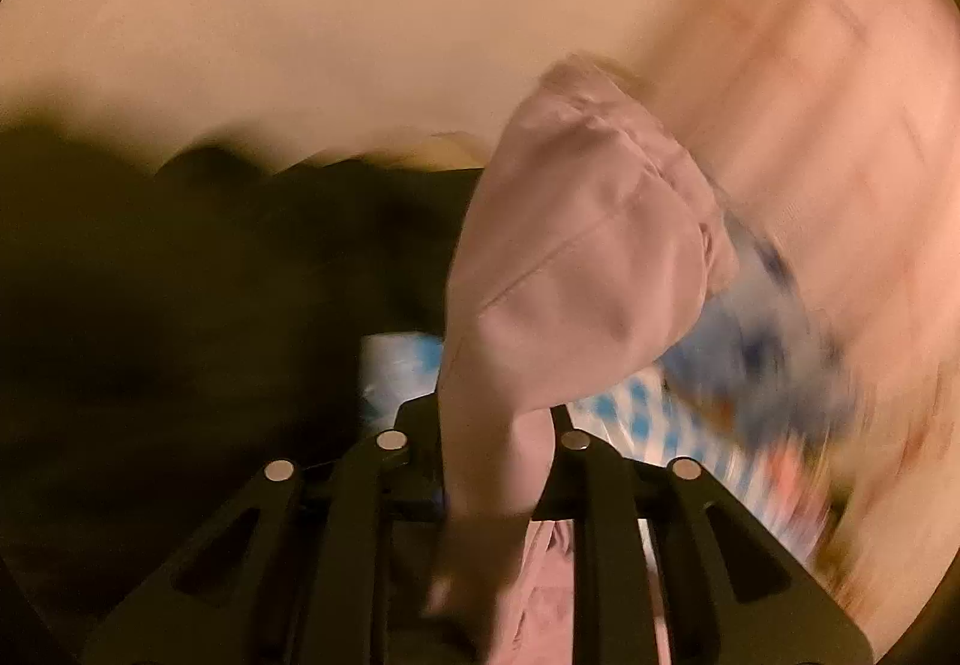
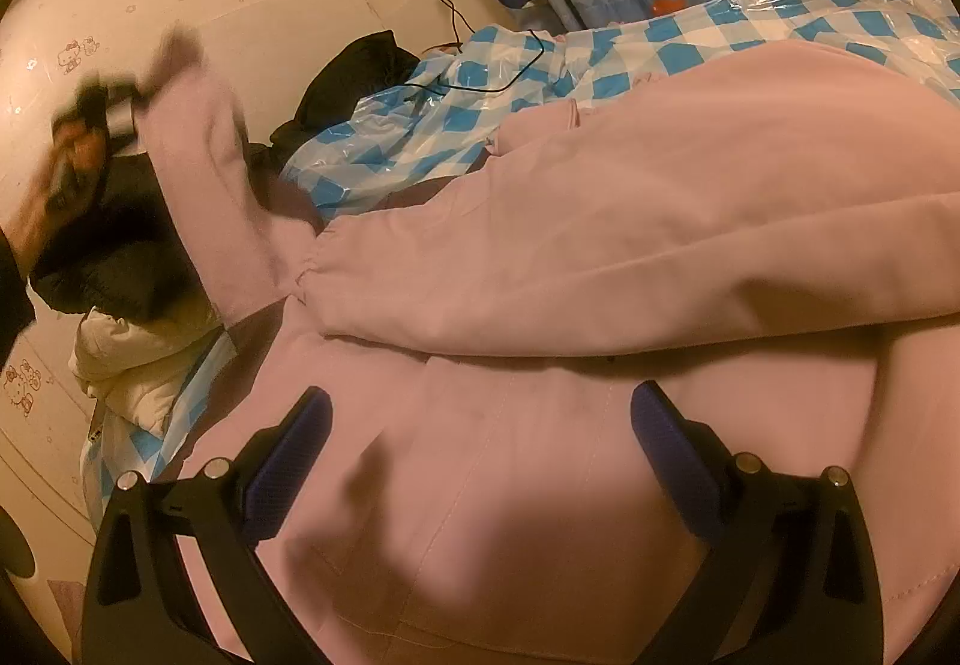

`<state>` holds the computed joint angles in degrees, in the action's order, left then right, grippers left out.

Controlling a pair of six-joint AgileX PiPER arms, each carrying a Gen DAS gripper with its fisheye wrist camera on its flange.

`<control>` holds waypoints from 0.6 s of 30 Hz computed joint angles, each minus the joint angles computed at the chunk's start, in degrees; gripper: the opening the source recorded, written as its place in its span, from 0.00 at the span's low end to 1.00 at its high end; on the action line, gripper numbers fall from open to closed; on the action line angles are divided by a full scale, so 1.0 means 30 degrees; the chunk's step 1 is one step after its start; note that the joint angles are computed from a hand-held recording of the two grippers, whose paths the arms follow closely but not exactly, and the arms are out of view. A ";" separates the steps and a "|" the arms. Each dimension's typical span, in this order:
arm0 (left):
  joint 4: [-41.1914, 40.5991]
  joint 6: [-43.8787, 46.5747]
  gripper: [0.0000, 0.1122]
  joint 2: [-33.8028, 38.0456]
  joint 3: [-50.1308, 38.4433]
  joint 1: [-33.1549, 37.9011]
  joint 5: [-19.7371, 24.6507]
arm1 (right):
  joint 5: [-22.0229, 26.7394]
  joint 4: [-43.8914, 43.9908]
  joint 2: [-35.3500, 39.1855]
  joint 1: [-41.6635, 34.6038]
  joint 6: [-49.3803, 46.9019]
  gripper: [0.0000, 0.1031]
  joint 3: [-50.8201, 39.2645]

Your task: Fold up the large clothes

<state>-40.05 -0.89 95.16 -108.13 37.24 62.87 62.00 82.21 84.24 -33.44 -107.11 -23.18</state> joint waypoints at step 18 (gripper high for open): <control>-0.6463 0.4043 0.29 -0.3526 0.8340 0.2011 -0.4466 | -0.0050 0.0051 0.0001 0.0052 0.0003 0.93 0.0001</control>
